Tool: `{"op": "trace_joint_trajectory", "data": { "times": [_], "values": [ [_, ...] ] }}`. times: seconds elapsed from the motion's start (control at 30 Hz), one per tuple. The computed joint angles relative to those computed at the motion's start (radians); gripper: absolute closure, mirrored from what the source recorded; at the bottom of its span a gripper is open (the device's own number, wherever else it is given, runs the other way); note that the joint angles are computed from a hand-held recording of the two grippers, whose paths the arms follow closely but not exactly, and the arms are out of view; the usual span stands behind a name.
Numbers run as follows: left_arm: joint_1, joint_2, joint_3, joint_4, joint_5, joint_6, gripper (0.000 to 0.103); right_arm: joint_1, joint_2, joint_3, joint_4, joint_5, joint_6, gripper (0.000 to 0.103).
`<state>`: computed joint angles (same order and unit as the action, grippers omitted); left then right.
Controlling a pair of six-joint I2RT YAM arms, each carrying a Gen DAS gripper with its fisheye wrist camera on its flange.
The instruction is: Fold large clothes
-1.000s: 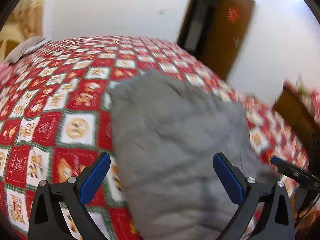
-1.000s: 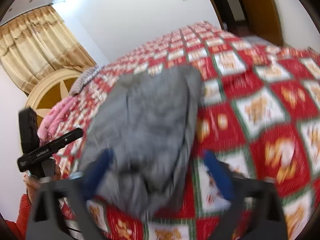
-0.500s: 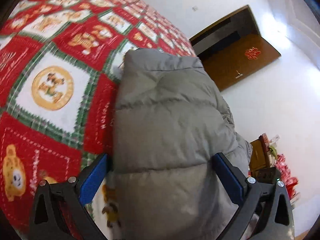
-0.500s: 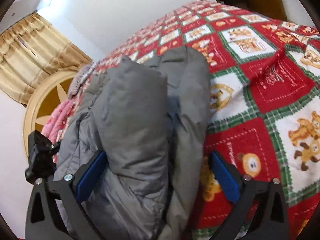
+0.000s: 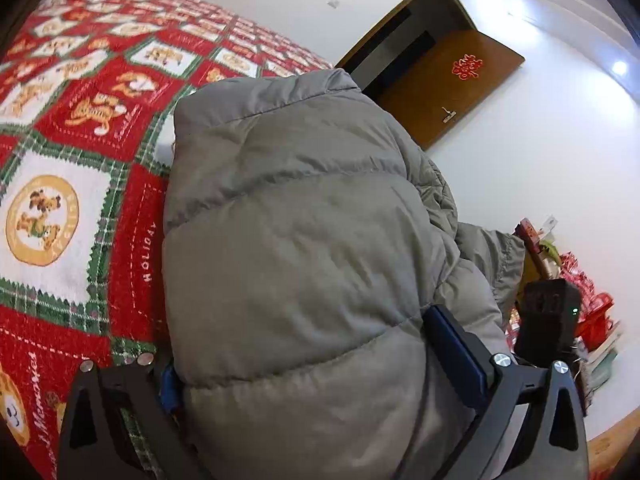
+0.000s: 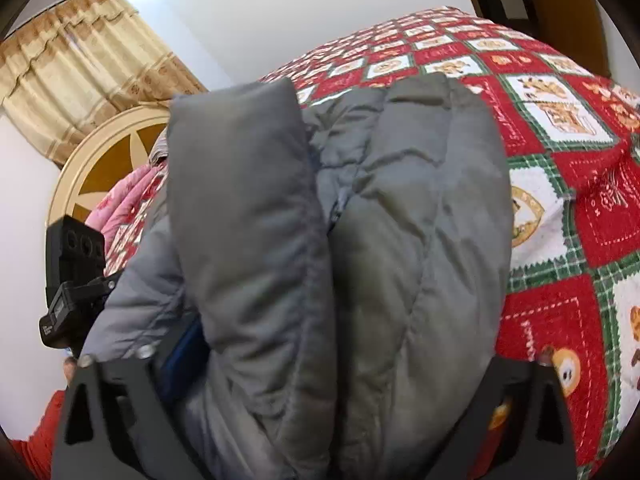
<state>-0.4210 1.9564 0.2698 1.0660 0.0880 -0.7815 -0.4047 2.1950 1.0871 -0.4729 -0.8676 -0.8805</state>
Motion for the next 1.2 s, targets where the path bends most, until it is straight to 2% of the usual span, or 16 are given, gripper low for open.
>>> {"op": "trace_joint_trajectory", "data": {
  "times": [0.03,0.07,0.1,0.13,0.2,0.3,0.4,0.5,0.57,0.67,0.77,0.9,0.97,1.07,1.2],
  "values": [
    [-0.007,-0.005,-0.003,-0.001,-0.01,-0.002,0.017,-0.006,-0.004,-0.006,-0.006,-0.003,-0.006,0.022],
    [-0.017,-0.013,-0.014,0.011,-0.017,-0.01,0.024,-0.016,-0.007,-0.009,-0.034,-0.011,-0.025,0.036],
    [-0.029,-0.024,-0.03,0.026,-0.027,-0.025,0.034,-0.024,-0.011,-0.015,-0.063,-0.017,-0.041,0.045],
    [-0.039,-0.045,-0.055,0.041,-0.041,-0.031,0.041,-0.029,-0.023,-0.034,-0.058,-0.016,-0.039,0.047],
    [-0.074,-0.112,-0.096,0.017,-0.082,-0.037,0.046,-0.048,-0.079,-0.097,-0.042,-0.009,-0.064,0.055],
    [-0.159,-0.23,-0.135,-0.07,-0.165,-0.056,0.048,-0.087,-0.119,-0.135,-0.098,-0.014,-0.121,0.061],
    [-0.196,-0.303,-0.218,-0.05,-0.191,-0.08,0.048,-0.14,-0.14,-0.147,-0.192,-0.025,-0.192,0.064],
    [-0.28,-0.439,-0.26,-0.133,-0.245,-0.138,0.048,-0.195,-0.207,-0.201,-0.24,-0.019,-0.271,0.066],
    [-0.308,-0.517,-0.268,-0.193,-0.256,-0.153,0.048,-0.225,-0.247,-0.223,-0.266,-0.022,-0.309,0.067],
    [-0.37,-0.676,-0.248,-0.334,-0.287,-0.164,0.048,-0.312,-0.275,-0.2,-0.383,-0.042,-0.423,0.067],
    [-0.419,-0.789,-0.179,-0.466,-0.306,-0.133,0.048,-0.406,-0.293,-0.113,-0.561,-0.086,-0.537,0.067],
    [-0.393,-0.7,-0.034,-0.467,-0.223,-0.065,0.048,-0.501,-0.317,0.026,-0.683,-0.136,-0.582,0.067],
    [-0.371,-0.574,0.073,-0.442,-0.171,-0.04,0.048,-0.529,-0.298,0.105,-0.702,-0.162,-0.57,0.067],
    [-0.348,-0.398,0.229,-0.447,-0.137,0.006,0.048,-0.532,-0.271,0.177,-0.588,-0.178,-0.446,0.067],
    [-0.326,-0.158,0.438,-0.492,-0.113,0.049,0.048,-0.514,-0.185,0.239,-0.352,-0.141,-0.246,0.068]
  ]
}}
